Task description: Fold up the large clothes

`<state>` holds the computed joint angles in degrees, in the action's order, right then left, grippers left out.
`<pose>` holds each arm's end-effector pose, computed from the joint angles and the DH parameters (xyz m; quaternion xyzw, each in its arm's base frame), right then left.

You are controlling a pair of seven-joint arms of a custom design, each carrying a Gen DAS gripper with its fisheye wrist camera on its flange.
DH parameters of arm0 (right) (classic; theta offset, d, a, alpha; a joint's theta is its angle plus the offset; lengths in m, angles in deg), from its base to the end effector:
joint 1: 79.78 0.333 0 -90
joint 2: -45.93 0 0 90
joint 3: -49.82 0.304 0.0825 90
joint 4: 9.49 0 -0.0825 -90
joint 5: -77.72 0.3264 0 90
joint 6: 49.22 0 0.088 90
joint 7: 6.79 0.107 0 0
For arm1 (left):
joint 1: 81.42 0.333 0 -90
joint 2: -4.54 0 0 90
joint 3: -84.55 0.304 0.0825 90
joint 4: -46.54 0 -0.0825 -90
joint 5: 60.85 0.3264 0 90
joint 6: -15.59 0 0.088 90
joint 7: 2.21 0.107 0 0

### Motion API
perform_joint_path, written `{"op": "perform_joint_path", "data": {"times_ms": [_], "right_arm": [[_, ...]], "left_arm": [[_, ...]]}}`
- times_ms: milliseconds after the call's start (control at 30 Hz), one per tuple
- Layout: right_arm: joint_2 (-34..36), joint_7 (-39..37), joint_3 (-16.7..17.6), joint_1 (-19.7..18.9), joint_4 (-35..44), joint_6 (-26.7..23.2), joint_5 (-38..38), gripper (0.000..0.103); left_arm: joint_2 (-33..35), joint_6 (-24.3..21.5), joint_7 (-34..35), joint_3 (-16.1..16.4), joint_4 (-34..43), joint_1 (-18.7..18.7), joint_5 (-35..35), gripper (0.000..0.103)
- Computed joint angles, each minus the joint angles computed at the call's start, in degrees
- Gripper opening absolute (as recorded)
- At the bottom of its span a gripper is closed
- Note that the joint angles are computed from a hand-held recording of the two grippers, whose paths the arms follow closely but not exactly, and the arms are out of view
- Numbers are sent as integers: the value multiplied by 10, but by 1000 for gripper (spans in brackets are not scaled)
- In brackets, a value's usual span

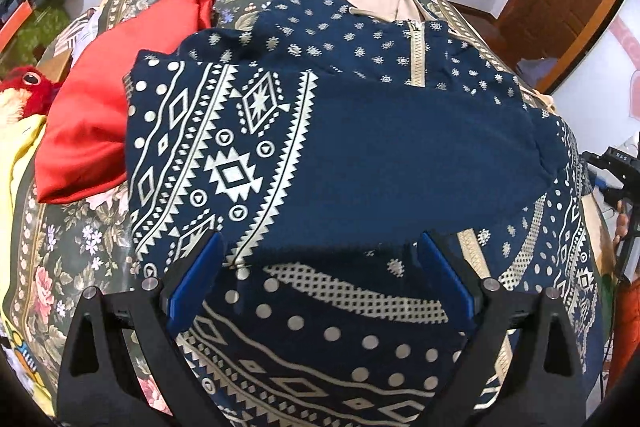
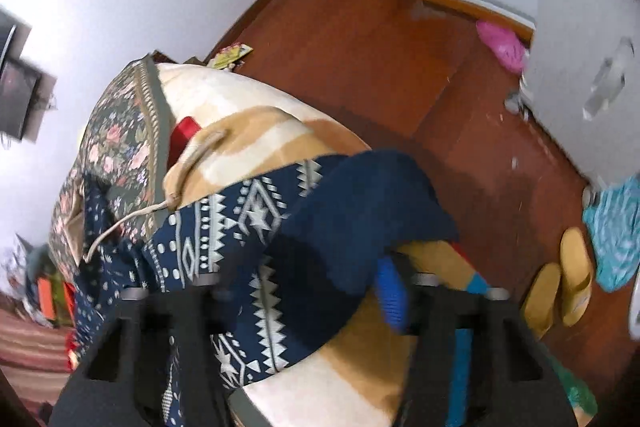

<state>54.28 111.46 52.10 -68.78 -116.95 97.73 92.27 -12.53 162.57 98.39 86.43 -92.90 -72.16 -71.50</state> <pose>0.5715 0.1296 0.5075 -0.5145 0.8093 -0.0201 0.2828 0.4250 0.0874 0.4818 -0.7371 0.6379 -0.1774 0.1355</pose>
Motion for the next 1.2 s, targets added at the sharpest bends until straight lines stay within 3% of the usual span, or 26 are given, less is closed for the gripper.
{"op": "perform_joint_path", "data": {"times_ms": [67,333,433,633,800,1100,1200], "right_arm": [[-6,28,-7,12,10,-8,-59,10],[-29,13,7,28,48,38,-99,7],[-26,-47,25,37,79,57,-51,6],[-19,-243,68,60,118,56,89,6],[4,-298,81,95,136,-5,110,6],[54,-242,74,125,153,-138,76,7],[63,-237,74,121,177,-213,74,11]], "left_arm": [[-6,3,2,0,-6,3,6,97],[-36,2,27,15,-24,2,-6,97],[-50,0,35,20,-30,2,-14,97],[-77,-1,47,29,-47,7,-20,97],[-90,-9,50,38,-57,14,-24,97],[-110,-16,57,47,-74,26,-32,97],[-112,-18,55,47,-78,29,-32,97]]}}
